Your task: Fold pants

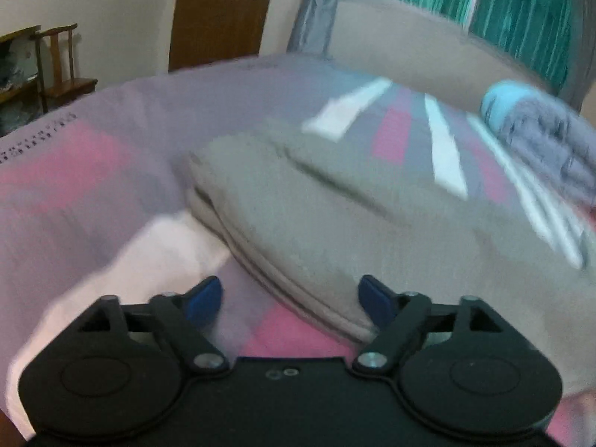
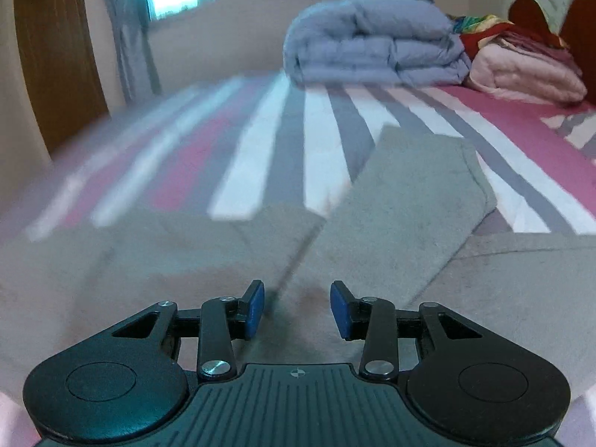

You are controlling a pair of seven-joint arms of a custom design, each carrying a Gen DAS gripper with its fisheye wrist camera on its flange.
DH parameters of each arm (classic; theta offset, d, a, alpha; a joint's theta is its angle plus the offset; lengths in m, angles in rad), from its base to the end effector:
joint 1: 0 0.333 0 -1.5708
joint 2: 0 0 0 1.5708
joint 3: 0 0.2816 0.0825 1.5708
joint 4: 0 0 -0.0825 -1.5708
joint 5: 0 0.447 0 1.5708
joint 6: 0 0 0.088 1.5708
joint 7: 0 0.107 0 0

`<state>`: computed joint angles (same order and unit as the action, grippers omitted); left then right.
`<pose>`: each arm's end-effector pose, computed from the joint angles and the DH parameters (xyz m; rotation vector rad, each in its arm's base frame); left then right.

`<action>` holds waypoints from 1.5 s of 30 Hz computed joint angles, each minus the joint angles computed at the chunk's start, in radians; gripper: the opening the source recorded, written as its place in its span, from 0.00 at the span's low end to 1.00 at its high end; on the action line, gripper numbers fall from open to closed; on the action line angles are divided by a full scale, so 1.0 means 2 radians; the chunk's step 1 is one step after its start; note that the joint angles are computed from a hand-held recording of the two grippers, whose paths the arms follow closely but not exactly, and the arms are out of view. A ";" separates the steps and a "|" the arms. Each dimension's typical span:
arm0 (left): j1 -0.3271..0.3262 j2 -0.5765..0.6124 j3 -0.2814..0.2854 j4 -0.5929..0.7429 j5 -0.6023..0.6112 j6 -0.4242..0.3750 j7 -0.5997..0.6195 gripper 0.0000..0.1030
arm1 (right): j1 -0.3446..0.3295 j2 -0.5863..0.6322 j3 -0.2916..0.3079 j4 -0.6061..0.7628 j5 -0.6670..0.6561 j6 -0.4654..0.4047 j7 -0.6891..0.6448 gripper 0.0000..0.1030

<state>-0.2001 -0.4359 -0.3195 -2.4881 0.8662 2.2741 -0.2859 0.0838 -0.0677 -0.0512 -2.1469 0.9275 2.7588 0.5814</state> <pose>0.4498 -0.2300 0.4040 -2.2017 0.8617 -0.5801 0.6222 -0.0133 0.4314 -1.8449 1.4135 -0.4962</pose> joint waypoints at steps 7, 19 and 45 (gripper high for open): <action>0.007 -0.017 -0.016 -0.034 0.046 0.018 -0.052 0.82 | -0.040 -0.043 -0.041 -0.058 0.082 -0.057 0.009 0.02; -0.002 -0.014 -0.017 -0.034 0.066 0.007 -0.078 0.82 | -0.035 0.002 -0.038 0.011 0.196 -0.050 -0.155 0.59; 0.003 -0.016 -0.016 -0.040 0.076 0.017 -0.093 0.84 | -0.113 -0.015 -0.052 -0.023 0.140 -0.091 -0.215 0.29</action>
